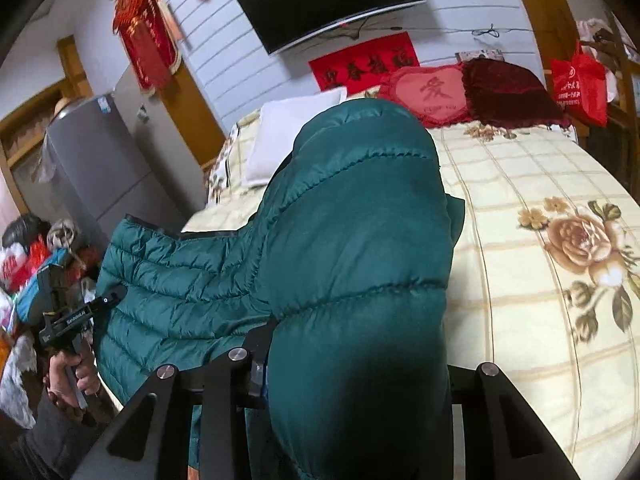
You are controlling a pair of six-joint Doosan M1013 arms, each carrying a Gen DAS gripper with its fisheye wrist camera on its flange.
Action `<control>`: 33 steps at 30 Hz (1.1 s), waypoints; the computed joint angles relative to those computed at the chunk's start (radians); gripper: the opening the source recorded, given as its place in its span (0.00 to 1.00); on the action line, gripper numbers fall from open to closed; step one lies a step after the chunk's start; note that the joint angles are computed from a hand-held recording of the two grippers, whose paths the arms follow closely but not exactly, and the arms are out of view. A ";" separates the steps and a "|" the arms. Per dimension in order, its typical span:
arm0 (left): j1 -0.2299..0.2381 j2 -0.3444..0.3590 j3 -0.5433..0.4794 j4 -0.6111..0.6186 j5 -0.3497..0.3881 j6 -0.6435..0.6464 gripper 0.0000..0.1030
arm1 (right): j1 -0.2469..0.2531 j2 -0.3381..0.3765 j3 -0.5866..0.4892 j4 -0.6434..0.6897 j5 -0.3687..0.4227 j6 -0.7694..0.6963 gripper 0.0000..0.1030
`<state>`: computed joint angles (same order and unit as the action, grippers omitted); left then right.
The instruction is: Fold large clothes
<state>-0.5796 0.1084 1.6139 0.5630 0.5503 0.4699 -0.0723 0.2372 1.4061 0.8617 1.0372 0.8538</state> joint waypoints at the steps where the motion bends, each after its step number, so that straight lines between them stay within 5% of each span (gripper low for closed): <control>1: -0.001 0.001 0.011 0.000 -0.005 -0.017 0.23 | -0.001 -0.005 0.014 -0.003 -0.002 -0.004 0.36; 7: 0.000 0.043 0.031 0.010 0.030 -0.061 0.25 | 0.000 -0.003 0.087 -0.002 -0.038 -0.013 0.36; 10: 0.002 0.059 0.026 0.001 0.064 -0.074 0.37 | -0.003 0.025 0.103 0.009 -0.059 0.015 0.46; 12: 0.001 0.063 0.018 -0.006 0.099 -0.078 0.50 | -0.024 0.056 0.087 0.032 -0.005 0.136 0.59; 15: 0.008 0.047 0.024 -0.009 0.101 -0.070 0.52 | -0.080 0.085 0.085 0.179 0.087 0.262 0.59; 21: -0.013 -0.002 0.035 0.207 0.140 -0.292 0.54 | -0.120 0.003 0.108 0.193 -0.009 0.230 0.61; 24: -0.031 0.032 -0.019 0.224 0.165 -0.260 0.66 | -0.077 -0.048 0.108 0.105 -0.103 0.176 0.61; 28: -0.001 0.123 -0.122 -0.069 0.234 -0.036 0.66 | 0.048 -0.064 0.093 -0.177 -0.215 0.182 0.62; 30: 0.004 0.149 -0.149 -0.138 0.307 -0.009 0.66 | 0.083 -0.034 0.079 -0.295 -0.163 0.262 0.62; 33: -0.034 0.115 -0.129 -0.029 0.315 -0.066 0.66 | 0.111 -0.004 0.056 -0.434 -0.094 0.378 0.62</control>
<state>-0.6141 0.2238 1.4851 0.5342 0.8650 0.4039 0.0386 0.2329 1.4619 0.4273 0.9432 1.2317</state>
